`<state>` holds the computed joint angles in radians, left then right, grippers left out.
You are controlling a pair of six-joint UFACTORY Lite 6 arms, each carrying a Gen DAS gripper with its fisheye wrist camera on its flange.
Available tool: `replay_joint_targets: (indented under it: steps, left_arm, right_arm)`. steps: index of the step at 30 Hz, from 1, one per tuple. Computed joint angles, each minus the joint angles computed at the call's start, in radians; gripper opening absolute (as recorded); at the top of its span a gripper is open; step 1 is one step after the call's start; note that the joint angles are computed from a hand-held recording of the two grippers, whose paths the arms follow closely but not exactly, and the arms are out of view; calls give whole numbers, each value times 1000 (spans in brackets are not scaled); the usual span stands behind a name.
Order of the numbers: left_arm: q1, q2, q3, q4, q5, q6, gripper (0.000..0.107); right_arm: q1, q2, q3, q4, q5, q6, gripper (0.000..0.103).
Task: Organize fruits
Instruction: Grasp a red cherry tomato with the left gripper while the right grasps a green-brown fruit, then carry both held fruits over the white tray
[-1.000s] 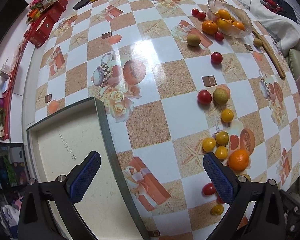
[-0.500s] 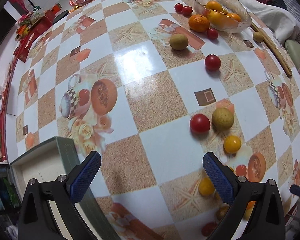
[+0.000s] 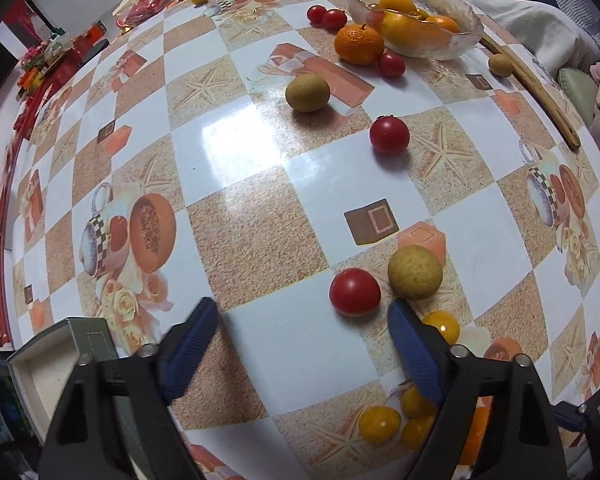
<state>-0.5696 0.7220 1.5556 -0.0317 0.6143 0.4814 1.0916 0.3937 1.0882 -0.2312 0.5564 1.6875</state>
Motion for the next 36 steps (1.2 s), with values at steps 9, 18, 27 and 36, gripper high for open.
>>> replay_joint_targets:
  steps: [9,18,27,36]
  left_arm:
    - [-15,41,80,-81,40,41,42]
    - [19,-51,22,-170,78,96,25]
    - [173,-258,-116,-244,135,186,25]
    - [444,-357,-195,-258,174,305,25]
  right_arm:
    - [-81,116,111,31,-7,-107,28]
    - [-80,-103,-120,44,-102,9,28]
    - [-67,-310,-189,22,14,18,28]
    - [-138,-148,105,78,118,-226,28]
